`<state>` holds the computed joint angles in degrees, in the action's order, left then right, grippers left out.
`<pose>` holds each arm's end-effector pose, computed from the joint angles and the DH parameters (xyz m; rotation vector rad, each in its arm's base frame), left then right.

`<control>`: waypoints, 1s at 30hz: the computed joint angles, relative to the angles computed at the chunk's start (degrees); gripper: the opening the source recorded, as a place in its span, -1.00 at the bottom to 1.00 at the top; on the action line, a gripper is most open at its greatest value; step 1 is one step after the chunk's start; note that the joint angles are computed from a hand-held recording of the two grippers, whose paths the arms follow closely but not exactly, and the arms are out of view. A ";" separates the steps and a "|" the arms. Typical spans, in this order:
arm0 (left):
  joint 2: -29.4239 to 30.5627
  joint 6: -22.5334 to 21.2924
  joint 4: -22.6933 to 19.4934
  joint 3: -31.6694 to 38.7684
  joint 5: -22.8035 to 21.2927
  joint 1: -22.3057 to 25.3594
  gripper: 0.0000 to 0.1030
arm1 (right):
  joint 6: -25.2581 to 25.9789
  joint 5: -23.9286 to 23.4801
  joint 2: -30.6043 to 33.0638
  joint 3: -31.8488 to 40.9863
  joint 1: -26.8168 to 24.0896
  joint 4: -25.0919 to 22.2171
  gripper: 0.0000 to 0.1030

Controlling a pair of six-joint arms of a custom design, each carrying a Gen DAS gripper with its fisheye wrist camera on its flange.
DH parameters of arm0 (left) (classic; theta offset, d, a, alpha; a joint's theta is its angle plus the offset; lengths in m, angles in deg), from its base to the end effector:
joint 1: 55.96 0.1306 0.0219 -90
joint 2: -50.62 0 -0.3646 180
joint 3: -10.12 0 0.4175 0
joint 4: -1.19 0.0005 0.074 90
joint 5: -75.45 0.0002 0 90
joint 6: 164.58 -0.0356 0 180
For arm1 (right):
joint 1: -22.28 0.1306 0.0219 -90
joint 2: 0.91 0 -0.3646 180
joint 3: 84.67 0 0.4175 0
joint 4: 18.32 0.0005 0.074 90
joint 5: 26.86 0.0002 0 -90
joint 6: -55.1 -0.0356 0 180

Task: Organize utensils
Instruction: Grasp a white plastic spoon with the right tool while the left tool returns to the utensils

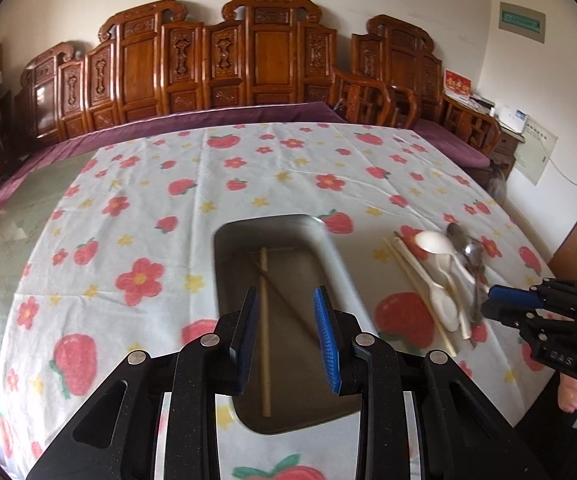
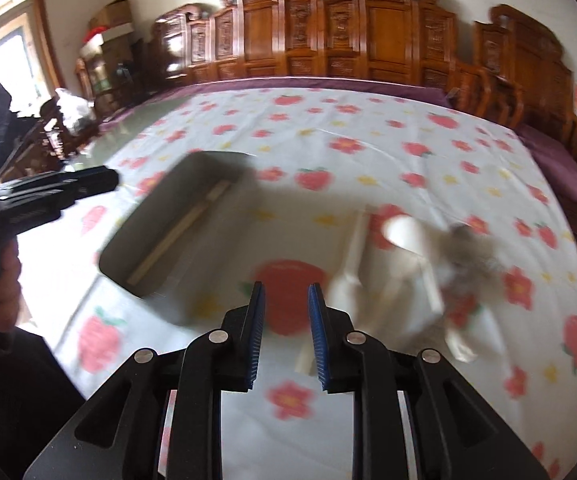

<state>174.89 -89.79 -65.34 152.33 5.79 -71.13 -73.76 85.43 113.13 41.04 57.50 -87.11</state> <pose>0.6677 -0.1944 0.4798 0.7817 2.2613 -0.4279 0.5286 0.3560 0.4581 0.2208 2.4515 0.0504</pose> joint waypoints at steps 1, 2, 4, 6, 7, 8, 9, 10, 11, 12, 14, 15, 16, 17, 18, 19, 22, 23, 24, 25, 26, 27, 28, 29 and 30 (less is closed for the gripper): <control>-0.04 0.24 -0.32 -0.01 0.64 -0.33 -0.48 | -0.23 0.18 -0.90 -1.59 -0.33 0.30 -0.53; -0.32 0.38 -0.28 -0.36 1.02 -0.73 -0.48 | -0.59 0.45 -1.70 -2.96 -0.69 0.40 -0.53; -1.36 0.05 0.67 -1.99 0.85 -1.63 -0.47 | -0.57 0.54 -2.68 -4.87 -1.29 0.88 -0.53; -2.34 -0.18 1.58 -3.66 0.44 -2.52 -0.46 | 0.05 0.05 -3.07 -6.19 -1.86 1.74 -0.53; -2.67 -0.07 1.74 -4.29 0.52 -2.93 -0.45 | 0.60 -0.48 -2.84 -6.39 -2.20 2.18 -0.53; -2.69 -0.03 1.66 -4.45 0.63 -3.18 -0.45 | 1.12 -0.95 -2.13 -5.82 -2.52 2.41 -0.53; -2.80 -0.07 1.60 -4.75 0.68 -3.46 -0.44 | 1.69 -1.50 -1.68 -5.68 -2.80 2.84 -0.53; -2.85 -0.08 1.57 -4.96 0.42 -3.83 -0.43 | 2.26 -2.04 -1.19 -5.46 -3.10 3.12 -0.53; -3.00 0.05 1.74 -5.41 0.06 -4.22 -0.43 | 3.05 -2.61 -0.24 -4.82 -3.50 3.26 -0.53; -2.98 0.44 1.70 -5.52 -0.03 -4.46 -0.42 | 3.78 -3.03 0.64 -4.22 -3.84 3.29 -0.53; -2.67 1.22 1.02 -5.31 0.44 -4.76 -0.42 | 4.44 -3.62 2.48 -2.70 -4.37 2.90 -0.53; -2.58 1.19 0.85 -5.26 0.21 -4.93 -0.42 | 4.62 -4.10 3.07 -2.45 -4.72 3.06 -0.53; -2.68 0.99 0.93 -5.45 -0.37 -5.18 -0.42 | 4.73 -4.65 3.63 -2.18 -5.06 3.13 -0.53; -2.97 1.00 1.14 -5.86 -0.53 -5.29 -0.42 | 4.81 -5.50 3.60 -2.69 -5.39 4.06 -0.52; -3.10 1.29 1.12 -5.92 -0.12 -5.34 -0.42 | 4.52 -6.60 3.34 -3.32 -5.72 5.27 -0.48; -3.03 1.70 0.90 -5.66 0.39 -5.32 -0.41 | 4.08 -7.70 3.20 -3.66 -6.01 6.02 -0.48; -2.90 2.54 0.65 -5.15 0.76 -5.37 -0.40 | 2.70 -10.25 3.45 -3.57 -6.44 6.67 -0.48; -2.93 2.54 0.70 -5.09 0.61 -5.44 -0.40 | 2.68 -10.76 3.94 -2.95 -6.44 6.08 -0.48; -2.98 2.60 0.70 -5.10 0.55 -5.54 -0.40 | 2.73 -10.65 4.40 -2.41 -6.33 5.54 -0.47; -3.00 2.67 0.60 -5.09 0.60 -5.59 -0.39 | 2.78 -10.70 4.43 -2.39 -6.32 5.57 -0.47; -2.96 2.66 0.39 -5.00 0.60 -5.65 -0.39 | 2.46 -11.06 4.38 -2.42 -6.38 5.70 -0.47; -2.97 2.56 0.31 -5.03 0.54 -5.72 -0.39 | 1.99 -11.54 4.12 -2.75 -6.50 6.02 -0.48; -3.07 2.44 0.39 -5.21 0.39 -5.80 -0.39 | 1.53 -12.00 3.76 -3.22 -6.57 6.61 -0.50; -3.16 2.26 0.46 -5.42 0.13 -5.90 -0.39 | 1.26 -12.38 3.36 -3.67 -6.58 7.35 -0.55; -3.26 1.99 0.45 -5.67 -0.16 -5.99 -0.39 | 1.19 -12.53 3.08 -3.91 -6.54 7.85 -0.63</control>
<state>171.63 -87.80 -64.89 146.66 5.63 -77.12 -72.57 72.90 116.20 37.13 50.96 -79.26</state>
